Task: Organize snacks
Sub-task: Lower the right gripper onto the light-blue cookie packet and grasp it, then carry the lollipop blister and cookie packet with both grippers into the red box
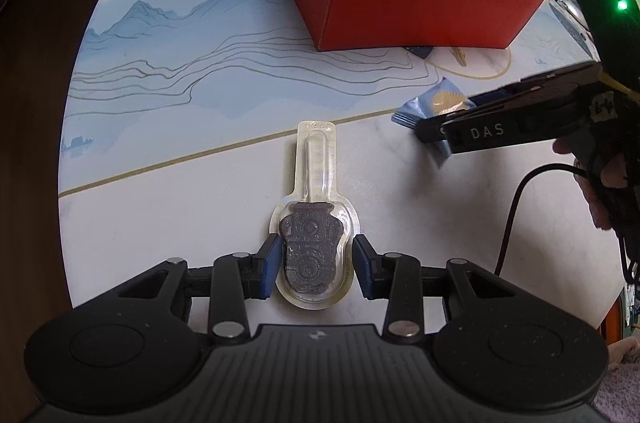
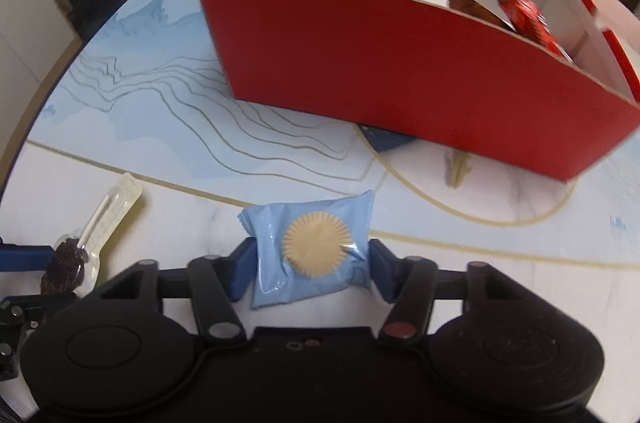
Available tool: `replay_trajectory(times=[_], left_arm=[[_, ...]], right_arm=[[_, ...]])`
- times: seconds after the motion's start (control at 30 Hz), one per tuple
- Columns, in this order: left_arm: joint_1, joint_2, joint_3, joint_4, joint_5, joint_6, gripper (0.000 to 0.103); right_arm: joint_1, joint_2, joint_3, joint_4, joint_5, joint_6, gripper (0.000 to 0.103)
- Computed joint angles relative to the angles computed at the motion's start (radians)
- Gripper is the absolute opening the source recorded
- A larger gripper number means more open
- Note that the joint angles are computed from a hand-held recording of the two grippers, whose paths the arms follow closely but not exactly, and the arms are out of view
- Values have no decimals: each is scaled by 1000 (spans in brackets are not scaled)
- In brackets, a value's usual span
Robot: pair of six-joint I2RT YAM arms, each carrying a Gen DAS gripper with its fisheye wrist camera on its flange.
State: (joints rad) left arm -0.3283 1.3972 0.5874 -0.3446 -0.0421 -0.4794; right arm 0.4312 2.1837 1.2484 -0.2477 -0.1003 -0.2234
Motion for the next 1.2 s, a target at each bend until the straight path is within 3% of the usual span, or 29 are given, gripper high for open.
replay_trajectory(times=[0.3, 0.6, 0.9, 1.2], left_arm=[[-39, 7, 42, -16, -20, 12, 38], [-76, 23, 127, -51, -35, 36, 38], [-86, 53, 277, -108, -67, 91, 38], [-62, 159, 499, -161, -112, 168, 38]], right_arm=[[-77, -125, -160, 68, -28, 40, 49], [-155, -289, -236, 0, -66, 38, 49], [-200, -347, -158, -76, -77, 28, 49], [-219, -283, 55, -162, -81, 6, 49]])
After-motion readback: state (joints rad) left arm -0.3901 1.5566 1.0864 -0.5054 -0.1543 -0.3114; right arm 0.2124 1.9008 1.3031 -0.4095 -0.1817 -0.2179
